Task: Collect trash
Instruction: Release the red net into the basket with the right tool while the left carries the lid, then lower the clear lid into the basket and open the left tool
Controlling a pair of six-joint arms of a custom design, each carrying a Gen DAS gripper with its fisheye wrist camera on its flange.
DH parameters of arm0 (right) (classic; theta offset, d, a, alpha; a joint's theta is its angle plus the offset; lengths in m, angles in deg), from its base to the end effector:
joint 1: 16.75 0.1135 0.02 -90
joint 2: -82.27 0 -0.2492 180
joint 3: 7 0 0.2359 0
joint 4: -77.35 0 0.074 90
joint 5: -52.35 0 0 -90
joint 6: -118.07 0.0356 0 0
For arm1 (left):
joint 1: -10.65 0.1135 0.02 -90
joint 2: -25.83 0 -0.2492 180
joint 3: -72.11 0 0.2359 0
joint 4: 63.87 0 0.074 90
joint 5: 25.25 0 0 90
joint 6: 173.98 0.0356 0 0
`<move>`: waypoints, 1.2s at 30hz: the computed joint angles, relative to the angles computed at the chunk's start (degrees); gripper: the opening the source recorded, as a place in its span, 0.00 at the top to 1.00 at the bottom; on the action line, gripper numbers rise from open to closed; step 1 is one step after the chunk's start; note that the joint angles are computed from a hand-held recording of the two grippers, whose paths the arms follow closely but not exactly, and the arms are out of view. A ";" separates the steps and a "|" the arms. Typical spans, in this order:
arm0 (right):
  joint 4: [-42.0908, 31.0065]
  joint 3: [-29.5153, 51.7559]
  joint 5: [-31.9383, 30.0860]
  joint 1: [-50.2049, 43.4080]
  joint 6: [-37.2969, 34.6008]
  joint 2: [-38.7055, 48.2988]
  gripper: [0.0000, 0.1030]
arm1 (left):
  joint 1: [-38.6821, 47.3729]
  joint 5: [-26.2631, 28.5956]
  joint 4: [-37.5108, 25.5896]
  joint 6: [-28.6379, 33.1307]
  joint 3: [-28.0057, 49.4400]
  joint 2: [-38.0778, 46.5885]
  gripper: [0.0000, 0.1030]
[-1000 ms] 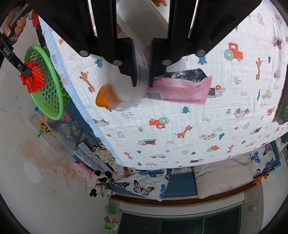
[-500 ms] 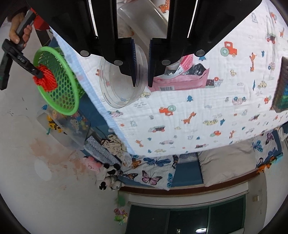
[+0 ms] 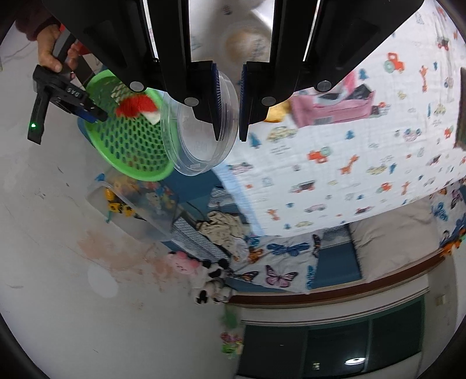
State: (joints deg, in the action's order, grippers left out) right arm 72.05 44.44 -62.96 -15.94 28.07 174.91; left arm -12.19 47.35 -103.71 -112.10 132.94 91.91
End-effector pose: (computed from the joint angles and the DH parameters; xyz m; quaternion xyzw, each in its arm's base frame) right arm 0.2818 0.0192 0.1300 -0.0876 0.9056 0.2060 0.3601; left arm 0.2162 -0.0795 0.2432 -0.0998 0.9099 -0.0362 0.4010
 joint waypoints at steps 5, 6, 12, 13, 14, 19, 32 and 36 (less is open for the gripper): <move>-0.43 -1.00 -2.39 -3.46 -0.94 -2.02 0.28 | -4.97 -0.57 2.47 -0.75 5.61 9.11 0.89; -0.61 -0.97 -2.66 -3.96 -1.20 -2.26 0.27 | -5.73 -0.44 2.99 -0.83 7.00 11.36 0.89; -0.92 -2.58 -4.61 -7.97 -3.89 -4.86 0.22 | -8.63 0.93 5.15 -0.92 14.80 23.38 0.89; -1.04 -2.70 -5.06 -8.80 -4.42 -4.92 0.22 | -9.15 1.13 5.52 -0.78 16.66 26.01 0.89; -0.98 -2.79 -5.35 -9.30 -4.70 -4.76 0.22 | -9.41 1.35 5.61 -0.71 18.04 27.76 0.89; -1.05 -3.33 -6.46 -11.39 -6.66 -3.56 0.21 | -10.37 2.68 4.66 -0.49 25.33 36.77 0.89; 0.02 -5.21 -8.11 -13.54 -7.88 -2.51 0.21 | -11.59 6.63 5.90 -0.63 29.50 43.93 0.78; -0.24 -5.68 -8.33 -12.99 -7.90 -3.51 0.21 | -11.70 6.50 7.75 -1.06 24.94 39.95 0.73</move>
State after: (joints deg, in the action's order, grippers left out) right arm 71.81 38.76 -71.30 -28.94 20.16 171.40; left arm -23.89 53.85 -95.96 -113.16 157.88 131.86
